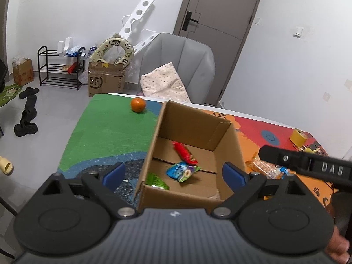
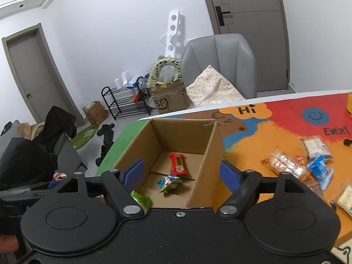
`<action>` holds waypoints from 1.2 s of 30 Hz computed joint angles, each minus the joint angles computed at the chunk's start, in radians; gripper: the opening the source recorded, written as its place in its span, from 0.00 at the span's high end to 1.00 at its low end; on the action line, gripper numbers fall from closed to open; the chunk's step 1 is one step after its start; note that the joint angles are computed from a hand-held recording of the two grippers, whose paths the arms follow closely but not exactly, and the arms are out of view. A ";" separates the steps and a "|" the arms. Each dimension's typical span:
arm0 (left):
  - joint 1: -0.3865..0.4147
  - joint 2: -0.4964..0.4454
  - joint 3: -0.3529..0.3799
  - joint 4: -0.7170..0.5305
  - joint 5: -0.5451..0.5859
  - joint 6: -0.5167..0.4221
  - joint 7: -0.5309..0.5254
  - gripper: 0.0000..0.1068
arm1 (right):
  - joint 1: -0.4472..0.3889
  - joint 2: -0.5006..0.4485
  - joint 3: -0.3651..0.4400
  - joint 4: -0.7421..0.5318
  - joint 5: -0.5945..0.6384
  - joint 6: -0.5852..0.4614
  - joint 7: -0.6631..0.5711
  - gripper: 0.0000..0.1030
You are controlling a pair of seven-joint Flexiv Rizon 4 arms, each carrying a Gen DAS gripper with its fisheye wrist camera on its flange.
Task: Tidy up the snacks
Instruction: 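Open both grippers over the box to release the snacks, then move the left gripper to the bread packet while the right approaches the cream cake roll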
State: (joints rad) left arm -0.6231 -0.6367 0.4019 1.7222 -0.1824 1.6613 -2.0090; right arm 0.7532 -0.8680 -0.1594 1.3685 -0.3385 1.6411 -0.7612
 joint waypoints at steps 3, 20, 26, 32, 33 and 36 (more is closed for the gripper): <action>-0.005 -0.009 -0.013 -0.018 0.002 0.000 0.000 0.12 | 0.033 0.022 -0.061 0.064 0.027 0.031 0.024 0.19; -0.031 -0.058 -0.045 -0.128 0.086 -0.088 -0.026 0.11 | 0.125 0.093 -0.225 0.302 0.178 0.119 -0.013 0.05; -0.027 -0.071 -0.078 -0.156 0.126 -0.098 -0.046 0.11 | 0.108 0.121 -0.216 0.359 0.234 0.167 -0.079 0.00; -0.029 -0.101 -0.103 -0.210 0.146 -0.112 -0.059 0.11 | 0.098 0.130 -0.221 0.389 0.300 0.188 -0.115 0.00; -0.026 -0.105 -0.113 -0.217 0.150 -0.110 -0.056 0.11 | 0.097 0.131 -0.223 0.394 0.310 0.190 -0.120 0.00; -0.022 -0.117 -0.131 -0.238 0.158 -0.103 -0.047 0.11 | 0.116 0.126 -0.254 0.409 0.345 0.198 -0.132 0.00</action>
State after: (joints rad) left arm -0.6452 -0.7540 0.2712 1.4837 -0.0246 1.5581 -2.0558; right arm 0.8696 -0.7421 -0.4137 1.7770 0.0061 1.8387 -0.8932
